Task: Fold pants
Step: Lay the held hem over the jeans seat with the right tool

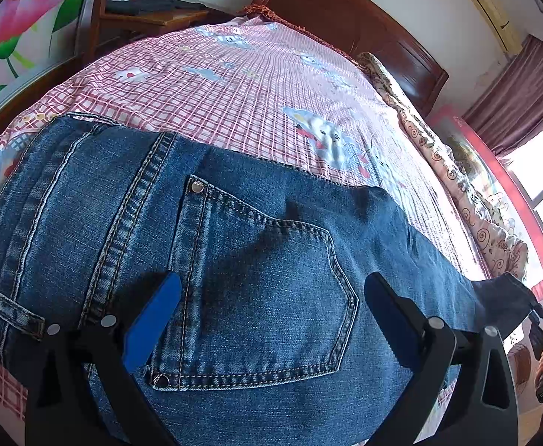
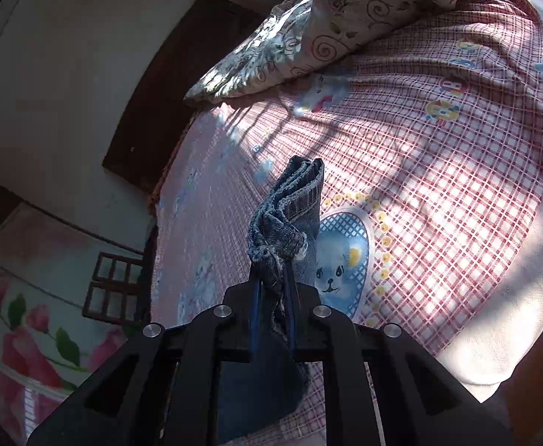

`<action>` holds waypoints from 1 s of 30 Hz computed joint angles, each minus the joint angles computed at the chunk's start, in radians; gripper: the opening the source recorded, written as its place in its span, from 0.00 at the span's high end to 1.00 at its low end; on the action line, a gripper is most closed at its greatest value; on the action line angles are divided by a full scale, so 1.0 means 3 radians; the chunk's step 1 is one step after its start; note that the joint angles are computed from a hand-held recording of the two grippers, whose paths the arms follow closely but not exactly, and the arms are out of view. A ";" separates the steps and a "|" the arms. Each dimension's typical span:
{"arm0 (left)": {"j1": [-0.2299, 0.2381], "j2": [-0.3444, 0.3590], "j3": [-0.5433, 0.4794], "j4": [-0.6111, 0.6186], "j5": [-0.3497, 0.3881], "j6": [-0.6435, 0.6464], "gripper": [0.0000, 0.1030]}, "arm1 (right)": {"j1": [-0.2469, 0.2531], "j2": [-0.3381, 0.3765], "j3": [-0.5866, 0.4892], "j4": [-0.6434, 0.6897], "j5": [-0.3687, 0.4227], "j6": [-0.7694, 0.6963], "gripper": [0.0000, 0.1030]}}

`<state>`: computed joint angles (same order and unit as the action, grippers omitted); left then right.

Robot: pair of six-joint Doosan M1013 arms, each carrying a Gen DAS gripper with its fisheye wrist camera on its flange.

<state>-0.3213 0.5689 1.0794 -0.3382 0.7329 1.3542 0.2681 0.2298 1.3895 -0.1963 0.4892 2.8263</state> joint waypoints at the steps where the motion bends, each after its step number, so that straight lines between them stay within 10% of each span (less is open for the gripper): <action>1: 0.0004 -0.0004 0.0009 -0.0022 -0.0012 0.0013 0.04 | 0.0055 0.0063 -0.0147 0.0042 0.0072 -0.0244 0.90; 9: 0.0035 -0.0019 0.0056 -0.0227 -0.0065 0.0168 0.04 | 0.0544 0.0810 -0.1393 0.0423 0.0958 -0.2034 0.90; 18: 0.0054 -0.0027 0.0092 -0.0382 -0.0125 0.0242 0.03 | 0.0927 0.1596 -0.2080 0.0102 0.2089 -0.2649 0.90; 26: 0.0056 -0.0037 0.0116 -0.0409 -0.0139 0.0325 0.03 | 0.1154 0.1716 -0.2223 -0.0686 0.2416 -0.3168 0.83; 30: 0.0054 -0.0039 0.0126 -0.0428 -0.0162 0.0369 0.03 | 0.1053 0.1442 -0.1904 0.0082 0.2072 -0.3321 0.79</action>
<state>-0.3052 0.5571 1.1173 -0.4666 0.6843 1.4649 0.5841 0.6623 0.8184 -0.1718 1.1107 1.8301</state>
